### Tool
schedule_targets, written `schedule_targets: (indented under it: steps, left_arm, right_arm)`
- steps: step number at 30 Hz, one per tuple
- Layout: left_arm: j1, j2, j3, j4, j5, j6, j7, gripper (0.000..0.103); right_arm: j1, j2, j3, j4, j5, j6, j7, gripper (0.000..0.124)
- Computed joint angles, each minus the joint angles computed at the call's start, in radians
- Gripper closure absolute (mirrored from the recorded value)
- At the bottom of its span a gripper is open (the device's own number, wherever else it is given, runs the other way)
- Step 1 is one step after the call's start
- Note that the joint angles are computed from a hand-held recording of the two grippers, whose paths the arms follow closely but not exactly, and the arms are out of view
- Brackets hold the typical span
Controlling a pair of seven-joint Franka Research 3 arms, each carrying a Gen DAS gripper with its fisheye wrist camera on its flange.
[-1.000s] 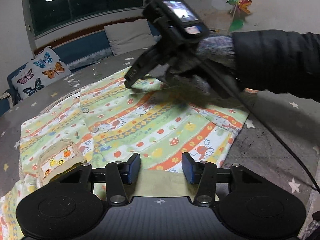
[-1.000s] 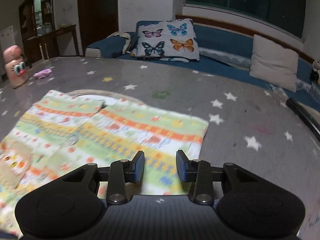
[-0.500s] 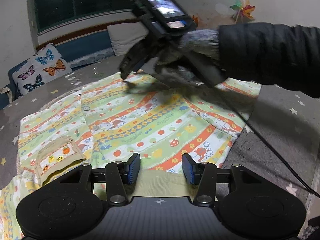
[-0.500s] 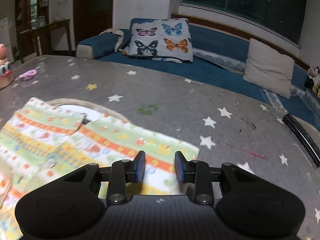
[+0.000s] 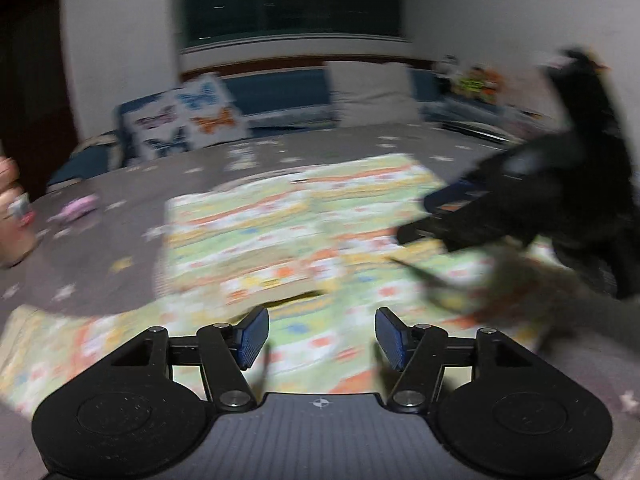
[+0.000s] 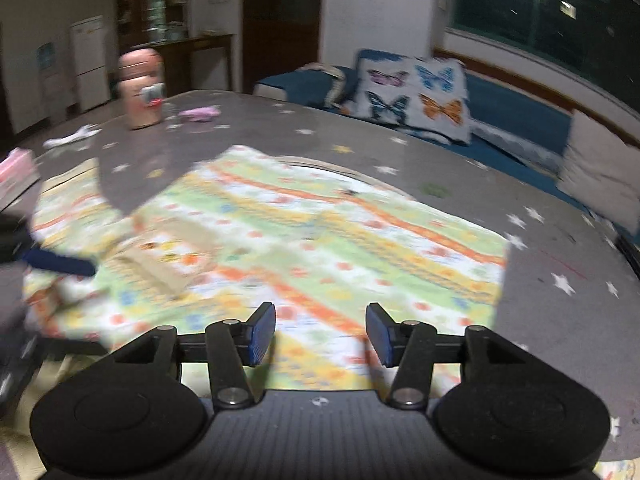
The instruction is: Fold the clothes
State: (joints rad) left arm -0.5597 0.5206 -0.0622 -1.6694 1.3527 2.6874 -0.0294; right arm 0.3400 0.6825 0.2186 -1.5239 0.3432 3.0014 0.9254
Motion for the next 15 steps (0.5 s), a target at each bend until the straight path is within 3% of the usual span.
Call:
schedule_targets:
  steps: [7,15]
  left_arm:
    - [0.025,-0.129,-0.011,-0.179,-0.011,-0.248,-0.120,0.037]
    - [0.110,-0.197,-0.056,-0.287,-0.052,-0.460,-0.223,0.036]
  right_arm:
    - [-0.032,-0.027,0.124,-0.069,0.032,0.038,-0.132,0.066]
    - [-0.020,-0.047,0.156,-0.121,0.063,0.052,-0.201,0.065]
